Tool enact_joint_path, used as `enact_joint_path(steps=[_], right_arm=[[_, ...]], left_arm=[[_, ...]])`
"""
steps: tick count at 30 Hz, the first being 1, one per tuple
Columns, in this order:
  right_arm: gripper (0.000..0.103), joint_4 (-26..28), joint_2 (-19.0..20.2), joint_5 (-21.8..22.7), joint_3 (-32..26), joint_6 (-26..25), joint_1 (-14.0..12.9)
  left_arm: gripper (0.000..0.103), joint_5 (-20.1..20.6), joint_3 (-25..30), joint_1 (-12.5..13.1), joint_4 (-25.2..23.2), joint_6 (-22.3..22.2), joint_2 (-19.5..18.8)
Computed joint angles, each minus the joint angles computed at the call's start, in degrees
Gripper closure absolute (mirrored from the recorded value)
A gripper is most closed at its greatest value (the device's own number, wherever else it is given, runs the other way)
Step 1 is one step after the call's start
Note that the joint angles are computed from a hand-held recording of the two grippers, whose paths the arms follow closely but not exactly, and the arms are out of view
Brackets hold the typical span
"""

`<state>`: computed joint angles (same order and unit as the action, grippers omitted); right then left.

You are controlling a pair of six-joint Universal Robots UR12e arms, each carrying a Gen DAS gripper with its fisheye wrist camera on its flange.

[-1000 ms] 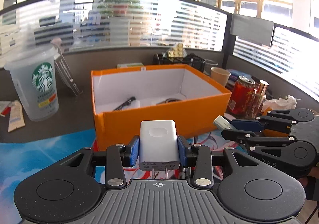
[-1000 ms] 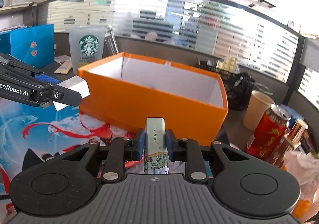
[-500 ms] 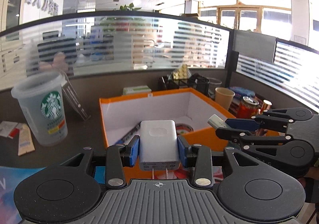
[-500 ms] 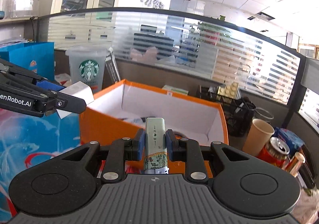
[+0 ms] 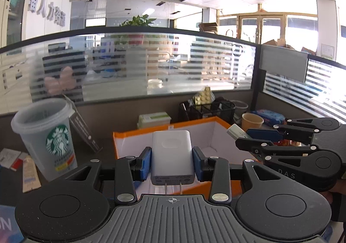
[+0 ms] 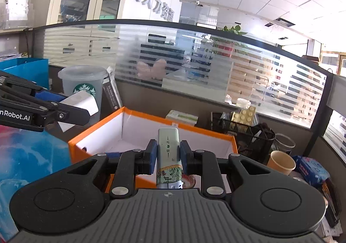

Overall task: Organize rigid objects
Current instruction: 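Carry the tube and charger into the orange box and open both grippers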

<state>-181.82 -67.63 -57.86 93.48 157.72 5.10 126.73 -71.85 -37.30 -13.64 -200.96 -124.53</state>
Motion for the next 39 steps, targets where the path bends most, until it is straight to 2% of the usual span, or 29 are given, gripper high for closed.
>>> enact_joint_path(steps=[7, 23, 32, 39], right_arm=[[0.082, 0.5, 1.4, -0.6, -3.2, -0.1, 0.5], [0.082, 7.5, 5.5, -2.3, -9.4, -0.9, 1.8], [0.082, 15.8, 8.0, -5.0, -12.8, -4.4, 2.7], [0.082, 22.5, 9.1, -7.6, -14.9, -9.3, 3.6]], left_arm=[[0.066, -0.7, 1.9, 1.0, 0.1, 1.1, -0.8], [0.066, -5.8, 4.0, 4.1, -8.5, -4.2, -2.7], [0.066, -8.7, 5.5, 5.5, -14.2, -5.7, -3.9], [0.066, -10.6, 6.8, 6.1, -18.3, -4.7, -4.5]])
